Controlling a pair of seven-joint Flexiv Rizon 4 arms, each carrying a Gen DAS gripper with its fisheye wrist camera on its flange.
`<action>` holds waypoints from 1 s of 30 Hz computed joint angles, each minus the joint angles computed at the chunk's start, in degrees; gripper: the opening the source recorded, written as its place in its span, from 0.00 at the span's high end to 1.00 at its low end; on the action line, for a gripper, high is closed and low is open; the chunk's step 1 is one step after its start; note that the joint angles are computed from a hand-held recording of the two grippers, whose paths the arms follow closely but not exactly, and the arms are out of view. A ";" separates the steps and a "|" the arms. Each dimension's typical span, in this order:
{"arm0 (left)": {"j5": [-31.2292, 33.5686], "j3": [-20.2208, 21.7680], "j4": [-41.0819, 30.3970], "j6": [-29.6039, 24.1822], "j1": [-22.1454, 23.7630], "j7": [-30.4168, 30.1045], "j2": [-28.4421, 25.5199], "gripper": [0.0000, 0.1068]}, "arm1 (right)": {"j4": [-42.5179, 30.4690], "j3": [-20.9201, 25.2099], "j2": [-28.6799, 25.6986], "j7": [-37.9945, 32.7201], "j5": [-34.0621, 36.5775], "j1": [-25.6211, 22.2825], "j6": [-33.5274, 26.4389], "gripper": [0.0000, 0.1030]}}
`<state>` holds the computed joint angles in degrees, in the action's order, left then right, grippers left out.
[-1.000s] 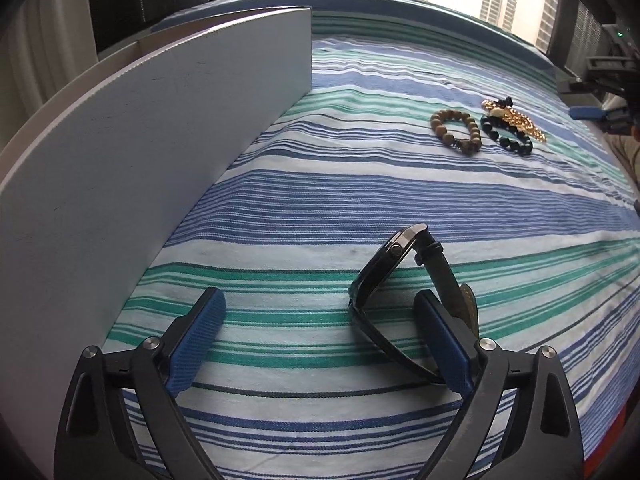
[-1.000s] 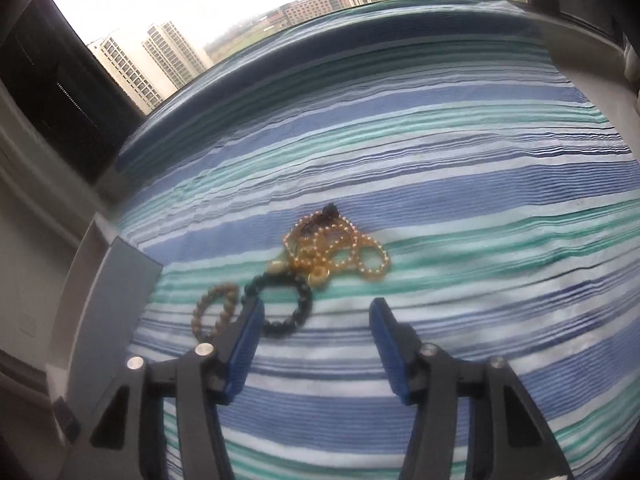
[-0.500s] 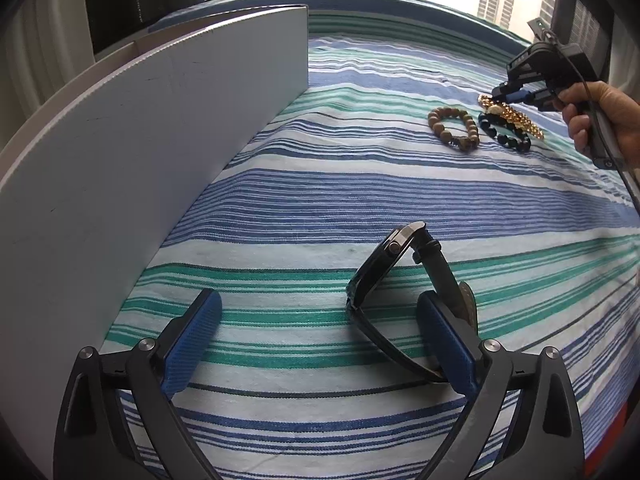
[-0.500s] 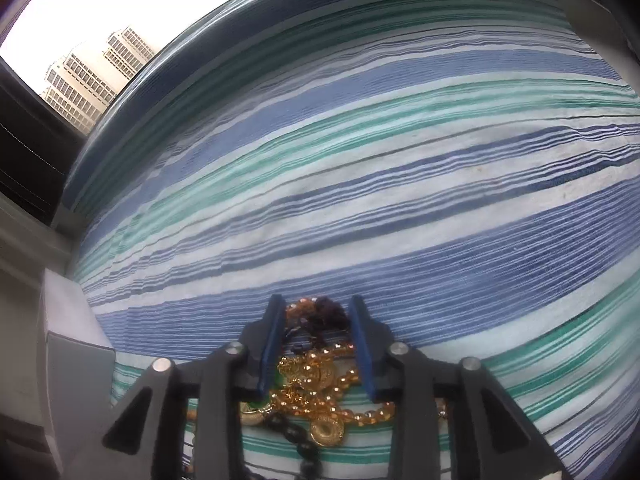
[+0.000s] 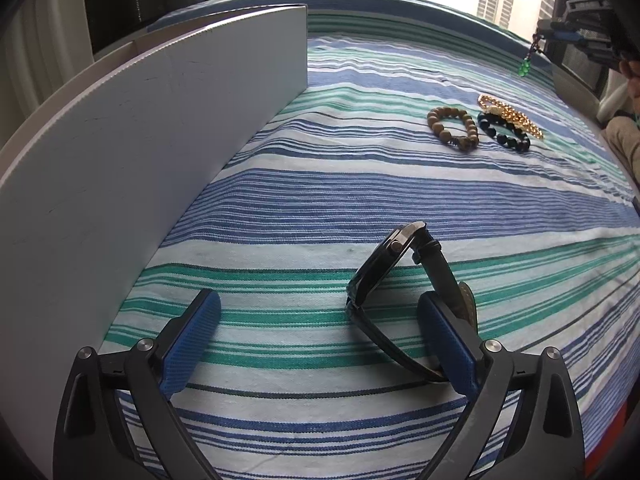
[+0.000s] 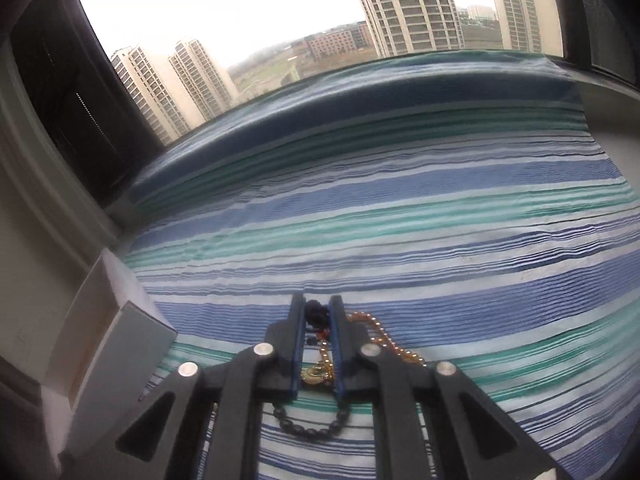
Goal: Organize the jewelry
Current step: 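Drop the watch into the white box with the left tool while the right tool drops the chain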
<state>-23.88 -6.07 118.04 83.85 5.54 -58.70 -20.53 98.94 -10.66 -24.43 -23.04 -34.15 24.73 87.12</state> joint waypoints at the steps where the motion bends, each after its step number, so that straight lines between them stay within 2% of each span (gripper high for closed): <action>1: 0.00 -0.04 -0.02 -0.14 0.05 0.05 0.01 0.08 | 2.12 -2.38 1.79 1.28 -1.92 1.94 1.25 0.88; 2: 0.39 0.44 -0.13 -0.51 -0.26 -0.22 0.09 0.09 | 4.18 -4.27 3.44 2.49 -3.84 3.48 2.48 0.88; 3: 0.64 0.71 -0.10 -0.84 -0.41 -0.31 0.28 0.13 | 5.78 -5.32 4.82 3.52 -5.40 4.56 3.21 0.88; 5: 0.29 0.22 0.40 -2.08 0.14 0.74 1.33 0.28 | 8.66 -5.79 7.07 5.22 -7.76 5.42 5.13 0.88; 6: -0.03 0.06 0.56 -3.10 0.33 1.42 1.92 0.43 | 10.29 -6.76 8.08 6.43 -9.51 6.53 6.51 0.88; 7: -0.37 0.02 0.67 -3.97 0.37 2.05 2.42 0.65 | 11.82 -8.34 9.04 7.72 -11.72 8.10 7.46 0.88; 8: -0.81 -0.01 0.73 -4.84 0.37 2.76 2.82 0.79 | 12.80 -9.55 9.76 8.87 -13.98 9.55 7.75 0.88; 9: -0.15 1.09 0.46 -5.71 -0.40 2.20 3.01 0.93 | 13.77 -9.86 10.33 9.60 -16.12 10.15 8.15 0.88; 10: -0.66 1.24 0.52 -6.29 -0.48 2.27 3.29 0.97 | 14.47 -8.30 10.85 8.93 -16.95 9.44 7.74 0.88; 13: -5.53 0.20 1.72 -8.22 0.46 4.50 5.48 0.97 | 13.83 2.58 10.24 1.81 -12.55 3.87 3.81 0.88; 15: -11.27 -0.95 3.46 -8.77 1.17 8.20 7.98 0.98 | 12.18 9.49 8.87 -3.90 -7.64 0.72 1.42 0.88; 20: -24.84 1.52 6.01 -13.73 0.91 15.19 16.49 0.98 | 5.88 17.82 5.57 -15.31 0.84 -0.13 -1.36 0.88; 23: -28.58 5.52 5.77 -14.53 0.41 16.06 20.64 0.98 | -1.17 21.18 2.02 -21.28 4.75 1.09 -2.03 0.88; 27: -27.29 11.03 2.13 -14.53 1.53 12.29 20.97 0.98 | -14.78 27.66 -4.86 -31.27 9.26 1.83 -6.52 0.88; 30: -20.30 13.24 -2.70 -14.78 4.51 5.63 17.01 0.98 | -27.18 31.64 -11.84 -38.20 11.91 3.29 -12.12 0.88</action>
